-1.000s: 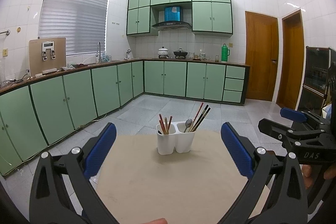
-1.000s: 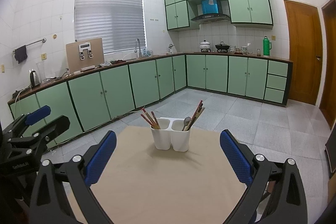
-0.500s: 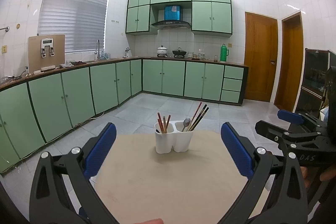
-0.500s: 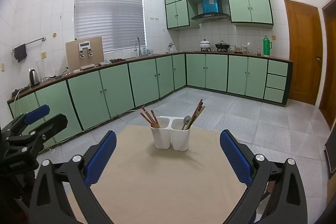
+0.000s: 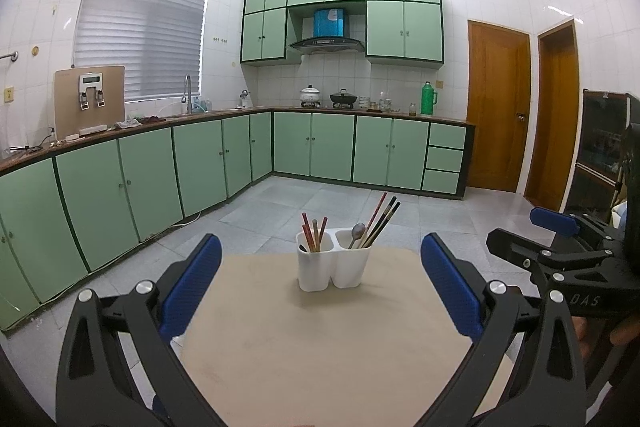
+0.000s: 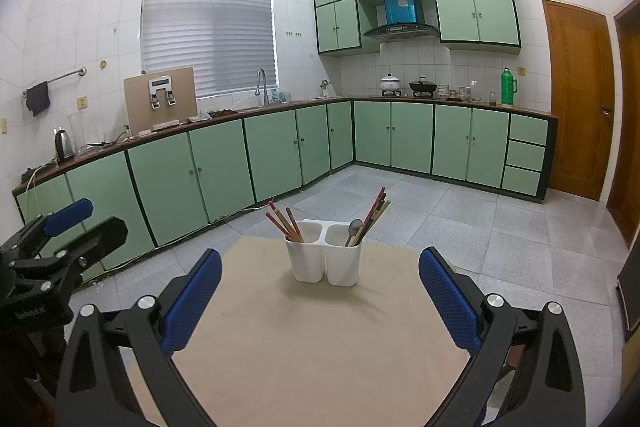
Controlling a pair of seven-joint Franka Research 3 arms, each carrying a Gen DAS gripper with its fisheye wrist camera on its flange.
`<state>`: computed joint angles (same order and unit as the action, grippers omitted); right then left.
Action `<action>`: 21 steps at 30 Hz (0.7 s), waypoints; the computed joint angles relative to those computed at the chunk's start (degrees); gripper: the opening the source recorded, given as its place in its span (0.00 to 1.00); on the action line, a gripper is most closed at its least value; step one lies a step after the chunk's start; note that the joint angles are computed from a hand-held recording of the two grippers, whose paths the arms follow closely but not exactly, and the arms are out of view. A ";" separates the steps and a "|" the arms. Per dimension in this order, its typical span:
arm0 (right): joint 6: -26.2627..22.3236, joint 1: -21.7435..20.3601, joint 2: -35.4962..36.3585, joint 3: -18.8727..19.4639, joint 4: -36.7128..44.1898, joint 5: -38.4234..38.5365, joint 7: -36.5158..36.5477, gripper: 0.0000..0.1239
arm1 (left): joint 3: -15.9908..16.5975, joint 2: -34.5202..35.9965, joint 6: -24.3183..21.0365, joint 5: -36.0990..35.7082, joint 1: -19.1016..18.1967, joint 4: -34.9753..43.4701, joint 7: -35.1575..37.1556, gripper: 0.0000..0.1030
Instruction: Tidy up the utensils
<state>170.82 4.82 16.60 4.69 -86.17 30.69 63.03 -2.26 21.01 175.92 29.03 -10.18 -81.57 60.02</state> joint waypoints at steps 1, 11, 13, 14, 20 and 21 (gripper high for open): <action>-0.08 -0.05 0.01 -0.03 0.01 -0.02 -0.01 0.78 | 0.01 0.00 0.00 -0.01 -0.01 0.00 0.01 0.94; -0.16 -0.31 -0.06 -0.13 -0.22 -0.06 -0.43 0.78 | 0.17 -0.10 -0.09 0.40 -0.28 -0.08 -0.27 0.94; -0.23 -0.39 -0.05 -0.12 -0.17 -0.05 -0.52 0.78 | 0.16 0.04 -0.19 0.38 -0.32 0.12 -0.28 0.94; -0.15 -0.40 -0.04 -0.12 -0.19 -0.06 -0.60 0.78 | 0.27 0.03 -0.23 0.47 -0.40 0.13 -0.35 0.94; -0.10 -0.31 0.03 -0.19 -0.17 -0.17 -0.52 0.78 | 0.15 0.27 -1.05 0.44 -0.32 0.67 -0.27 0.94; -0.12 -0.32 0.04 -0.15 -0.14 -0.16 -0.54 0.78 | 0.10 0.31 -1.23 0.39 -0.30 0.76 -0.26 0.94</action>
<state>170.70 4.50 16.64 4.55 -86.31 30.53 62.49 -2.16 21.32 174.69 29.43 -10.49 -80.81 59.76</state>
